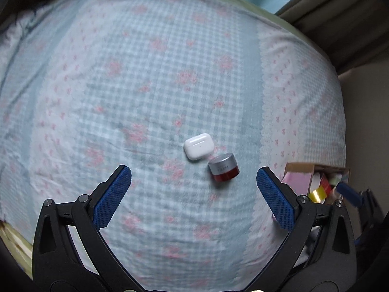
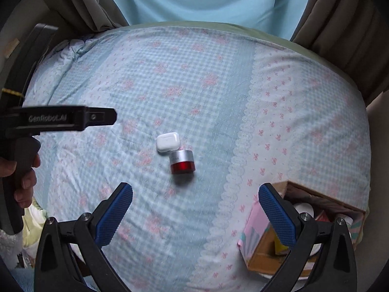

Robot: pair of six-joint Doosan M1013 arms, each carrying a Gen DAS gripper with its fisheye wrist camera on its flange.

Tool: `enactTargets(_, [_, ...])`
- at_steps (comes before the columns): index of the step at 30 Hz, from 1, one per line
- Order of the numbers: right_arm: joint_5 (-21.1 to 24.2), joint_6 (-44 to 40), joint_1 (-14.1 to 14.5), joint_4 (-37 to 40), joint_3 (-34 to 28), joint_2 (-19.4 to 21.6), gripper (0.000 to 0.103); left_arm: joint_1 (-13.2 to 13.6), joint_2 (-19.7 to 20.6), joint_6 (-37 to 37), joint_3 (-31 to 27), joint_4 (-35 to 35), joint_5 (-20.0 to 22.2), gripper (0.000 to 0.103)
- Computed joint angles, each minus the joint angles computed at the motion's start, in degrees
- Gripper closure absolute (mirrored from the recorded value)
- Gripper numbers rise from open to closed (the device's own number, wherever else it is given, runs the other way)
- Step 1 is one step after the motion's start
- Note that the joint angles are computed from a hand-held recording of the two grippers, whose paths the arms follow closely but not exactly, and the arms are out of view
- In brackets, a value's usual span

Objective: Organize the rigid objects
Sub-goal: 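Grasp the white earbud case with the left tool while the right tool grasps the silver-red PROYA jar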

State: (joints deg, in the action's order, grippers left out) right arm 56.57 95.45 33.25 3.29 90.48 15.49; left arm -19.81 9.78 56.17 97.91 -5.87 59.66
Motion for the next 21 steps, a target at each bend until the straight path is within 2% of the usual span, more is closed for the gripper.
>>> enactTargets(5, [-5.0,-4.1,-1.3,4.4,1.9,2.0,0.001,2.0,4.0,-2.6,0.5,-7.3,-0.9,0.005])
enactTargets(9, [-7.6,-6.5,-1.7,7.4,3.4,3.6,0.005,2.4,6.7,-4.7,0.9,-10.4,-1.6,0.005])
enactTargets(13, [-8.4,-10.5,-2.4,13.0,4.9,5.2,0.014,2.6,9.2,-6.2,1.2,-13.0,-2.3,0.008])
enactTargets(21, [-11.4,-19.5,-2.8,19.3,6.3,7.8,0.019,1.3,13.3,-7.2,0.1,-11.5,-1.8,0.012])
